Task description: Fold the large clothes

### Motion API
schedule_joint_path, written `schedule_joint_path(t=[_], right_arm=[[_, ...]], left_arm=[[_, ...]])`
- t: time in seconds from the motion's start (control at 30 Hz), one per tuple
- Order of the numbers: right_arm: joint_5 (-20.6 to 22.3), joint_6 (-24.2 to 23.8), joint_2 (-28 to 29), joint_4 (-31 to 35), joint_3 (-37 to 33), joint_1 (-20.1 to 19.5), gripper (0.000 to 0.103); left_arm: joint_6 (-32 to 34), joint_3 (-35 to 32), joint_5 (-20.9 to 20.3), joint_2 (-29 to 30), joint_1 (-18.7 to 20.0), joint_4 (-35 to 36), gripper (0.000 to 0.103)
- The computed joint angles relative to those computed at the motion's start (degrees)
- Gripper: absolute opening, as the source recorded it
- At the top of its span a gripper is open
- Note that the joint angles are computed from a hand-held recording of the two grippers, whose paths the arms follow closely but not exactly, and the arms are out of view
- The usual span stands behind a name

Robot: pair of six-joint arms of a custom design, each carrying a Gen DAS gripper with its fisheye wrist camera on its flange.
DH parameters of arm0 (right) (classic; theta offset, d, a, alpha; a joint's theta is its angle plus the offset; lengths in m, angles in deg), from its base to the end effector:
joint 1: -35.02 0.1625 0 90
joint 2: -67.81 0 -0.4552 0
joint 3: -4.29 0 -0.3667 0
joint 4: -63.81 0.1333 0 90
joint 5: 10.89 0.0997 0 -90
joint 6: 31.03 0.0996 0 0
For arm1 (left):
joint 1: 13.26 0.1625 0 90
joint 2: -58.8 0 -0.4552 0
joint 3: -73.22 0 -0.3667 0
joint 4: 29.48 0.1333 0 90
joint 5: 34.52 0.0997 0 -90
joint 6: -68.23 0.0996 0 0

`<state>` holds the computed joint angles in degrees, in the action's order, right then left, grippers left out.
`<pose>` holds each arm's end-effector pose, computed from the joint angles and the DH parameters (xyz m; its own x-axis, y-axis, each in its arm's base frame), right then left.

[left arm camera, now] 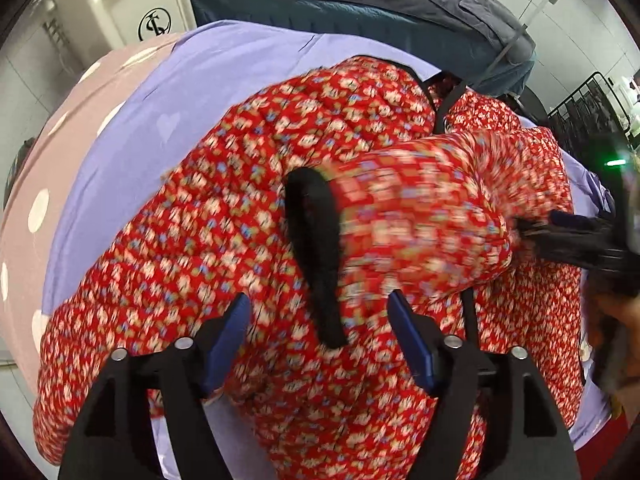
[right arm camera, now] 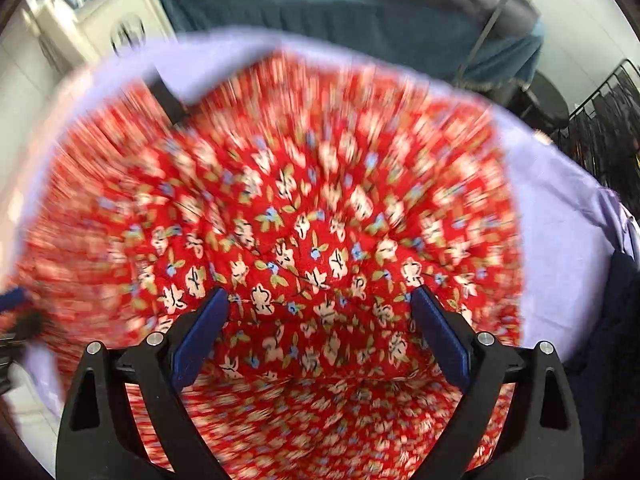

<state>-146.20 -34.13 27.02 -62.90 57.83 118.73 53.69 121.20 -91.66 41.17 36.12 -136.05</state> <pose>-0.0279 -0.8237 0.3554 -0.6718 0.3144 0.6707 0.0639 0.9267 -0.3704 -0.3963 -0.7498 0.0101 -0.6945 0.4392 -0.5699 0.4731 0.8755 0.0983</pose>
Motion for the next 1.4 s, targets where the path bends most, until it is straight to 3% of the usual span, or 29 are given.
schedule_joint_path(t=[0.1, 0.2, 0.27, 0.4, 0.47, 0.53, 0.63, 0.7, 0.77, 0.83, 1.03, 1.23, 1.4], right_arm=[[-0.5, -4.94, 0.9, -7.39, 1.9, -0.22, 0.098], [-0.81, -3.29, 0.3, -8.55, 3.75, -0.11, 0.098], [-0.61, -3.9, 0.08, -10.58, 5.26, 0.1, 0.098], [0.16, -3.37, -0.56, -12.06, 7.61, 0.48, 0.098], [0.26, -2.53, -2.16, -10.3, 8.41, 0.39, 0.098], [0.69, -2.38, -1.15, -8.03, 5.66, -0.08, 0.098], [1.7, -2.35, -1.11, -6.78, 4.67, -0.36, 0.098], [2.21, -2.85, -0.95, -6.97, 4.28, -0.61, 0.099], [1.84, -2.75, -0.53, -7.08, 3.79, -0.62, 0.098], [1.16, -2.09, -0.18, -7.24, 3.47, -0.52, 0.099], [-0.8, -1.29, 0.96, -8.22, 2.68, -0.14, 0.099], [-1.2, -1.24, 1.53, -8.43, 2.26, 0.17, 0.099], [-1.53, -1.72, 1.7, -10.27, 2.96, 0.35, 0.099]], left_arm=[[-0.49, 3.15, -0.33, -1.82, 0.06, -0.97, 0.077], [-0.43, 6.58, -0.75, -3.19, -0.76, -5.49, 0.077], [1.44, 10.76, -2.08, -4.78, -1.57, -12.76, 0.077], [7.04, 9.48, -2.66, -2.66, -3.06, -17.42, 0.09], [11.32, 5.97, -1.82, 0.19, -3.7, -15.84, 0.092], [12.82, 0.05, 2.33, 4.64, -4.08, -11.27, 0.096], [9.78, -8.91, 7.44, 10.31, -3.32, 0.33, 0.098], [6.34, -14.32, 6.03, 13.02, -1.76, 7.45, 0.098], [1.78, -15.44, 0.13, 12.63, 0.12, 6.65, 0.098], [-1.76, -15.2, -2.59, 12.0, 0.98, 5.01, 0.098], [-1.85, -19.64, 2.51, 15.19, -0.65, 9.6, 0.098], [-1.65, -15.03, 3.02, 13.51, -0.85, 5.39, 0.098], [0.27, -16.52, 2.51, 14.42, -0.23, 5.65, 0.098]])
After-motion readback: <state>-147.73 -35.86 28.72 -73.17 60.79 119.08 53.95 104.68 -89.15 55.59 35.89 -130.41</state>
